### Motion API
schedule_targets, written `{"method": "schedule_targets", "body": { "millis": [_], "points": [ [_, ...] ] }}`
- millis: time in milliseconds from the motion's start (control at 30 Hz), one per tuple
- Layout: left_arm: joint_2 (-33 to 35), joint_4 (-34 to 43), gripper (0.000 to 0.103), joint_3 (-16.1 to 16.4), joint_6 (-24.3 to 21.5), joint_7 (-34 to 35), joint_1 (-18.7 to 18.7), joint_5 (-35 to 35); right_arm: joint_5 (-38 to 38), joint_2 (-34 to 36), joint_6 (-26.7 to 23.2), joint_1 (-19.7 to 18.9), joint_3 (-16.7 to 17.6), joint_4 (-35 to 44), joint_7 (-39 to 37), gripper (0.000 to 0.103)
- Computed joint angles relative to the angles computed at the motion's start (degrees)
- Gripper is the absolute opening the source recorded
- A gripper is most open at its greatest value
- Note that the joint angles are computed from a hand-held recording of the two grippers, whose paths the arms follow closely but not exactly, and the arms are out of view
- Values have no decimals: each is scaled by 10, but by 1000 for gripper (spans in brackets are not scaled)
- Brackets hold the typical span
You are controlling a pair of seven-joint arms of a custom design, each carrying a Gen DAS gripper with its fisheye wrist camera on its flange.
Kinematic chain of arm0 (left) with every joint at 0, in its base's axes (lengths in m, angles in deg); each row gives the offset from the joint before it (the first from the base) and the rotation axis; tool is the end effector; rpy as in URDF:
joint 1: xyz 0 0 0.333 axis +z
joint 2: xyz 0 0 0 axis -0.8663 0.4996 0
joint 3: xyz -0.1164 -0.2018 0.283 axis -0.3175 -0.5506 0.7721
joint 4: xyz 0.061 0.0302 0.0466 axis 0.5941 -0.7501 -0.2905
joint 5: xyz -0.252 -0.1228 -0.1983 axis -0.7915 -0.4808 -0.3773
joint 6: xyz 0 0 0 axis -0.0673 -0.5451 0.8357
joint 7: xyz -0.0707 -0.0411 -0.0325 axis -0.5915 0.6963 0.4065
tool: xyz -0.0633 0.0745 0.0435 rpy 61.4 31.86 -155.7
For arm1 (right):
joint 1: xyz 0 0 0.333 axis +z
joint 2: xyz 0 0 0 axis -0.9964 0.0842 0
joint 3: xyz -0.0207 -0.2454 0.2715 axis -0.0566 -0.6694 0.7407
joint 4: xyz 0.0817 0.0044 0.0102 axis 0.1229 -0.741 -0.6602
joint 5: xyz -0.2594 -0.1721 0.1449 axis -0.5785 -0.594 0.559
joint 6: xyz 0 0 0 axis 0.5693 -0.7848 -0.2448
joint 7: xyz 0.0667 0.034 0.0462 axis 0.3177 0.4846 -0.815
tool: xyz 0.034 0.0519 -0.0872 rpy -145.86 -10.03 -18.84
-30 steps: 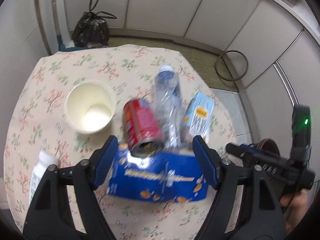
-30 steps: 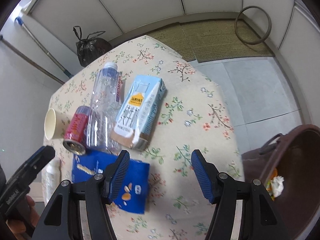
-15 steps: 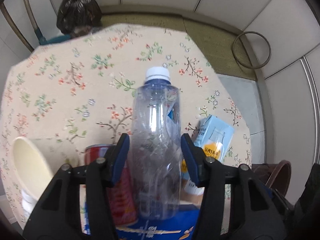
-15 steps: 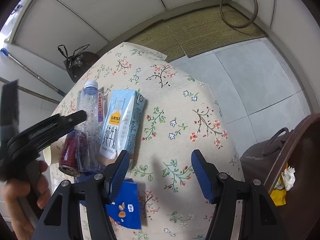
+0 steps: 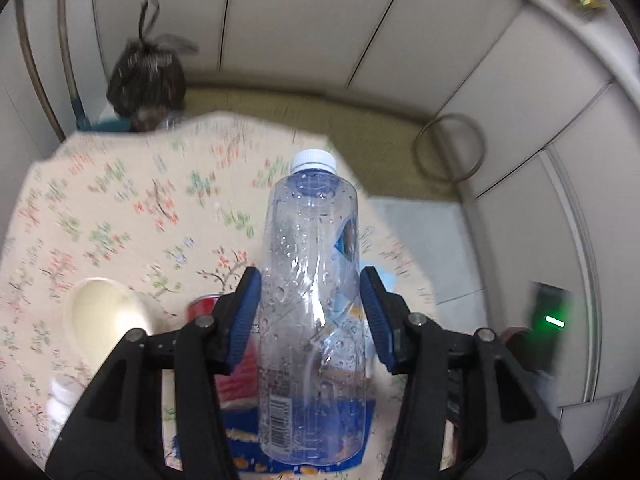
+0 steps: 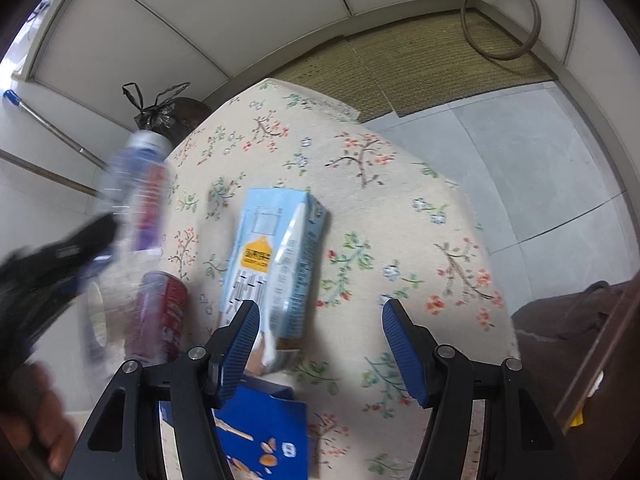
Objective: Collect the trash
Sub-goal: 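Grasp the clear water bottle with the left gripper while the right gripper grasps the milk carton, then carry the water bottle and milk carton over the brown bin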
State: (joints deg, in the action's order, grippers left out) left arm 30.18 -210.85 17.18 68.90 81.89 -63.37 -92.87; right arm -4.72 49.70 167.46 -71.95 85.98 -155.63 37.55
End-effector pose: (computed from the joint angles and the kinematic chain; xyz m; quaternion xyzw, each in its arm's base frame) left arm 0.4636 -0.1078 0.5440 -0.7552 0.5892 -0.2696 0.0994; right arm 0.5174 0.1779 0.4487 -0.6965 0.6824 0.0720 0.2099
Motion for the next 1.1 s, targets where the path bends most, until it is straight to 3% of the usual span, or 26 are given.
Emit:
{"method": "schedule_targets", "body": {
  "millis": [267,533,733,933,1100],
  "points": [
    [-151,-99,53,-10,33,-6,36,22,28,26,2,15,19,20,7,65],
    [-221,-161,53,-8,24,4,46,0,-90,48,55,50,21,17,100,66],
    [-240,-191,53,-8,29,6,40,-29,-151,35,76,50,26,-2,127,64],
    [-263,-204,53,-17,28,-3,38,-41,-115,-16,67,31,27,-27,78,64],
    [-278,-210,53,-24,43,-13,11,-63,-70,-77,39,31,3,-50,28,64]
  ]
}}
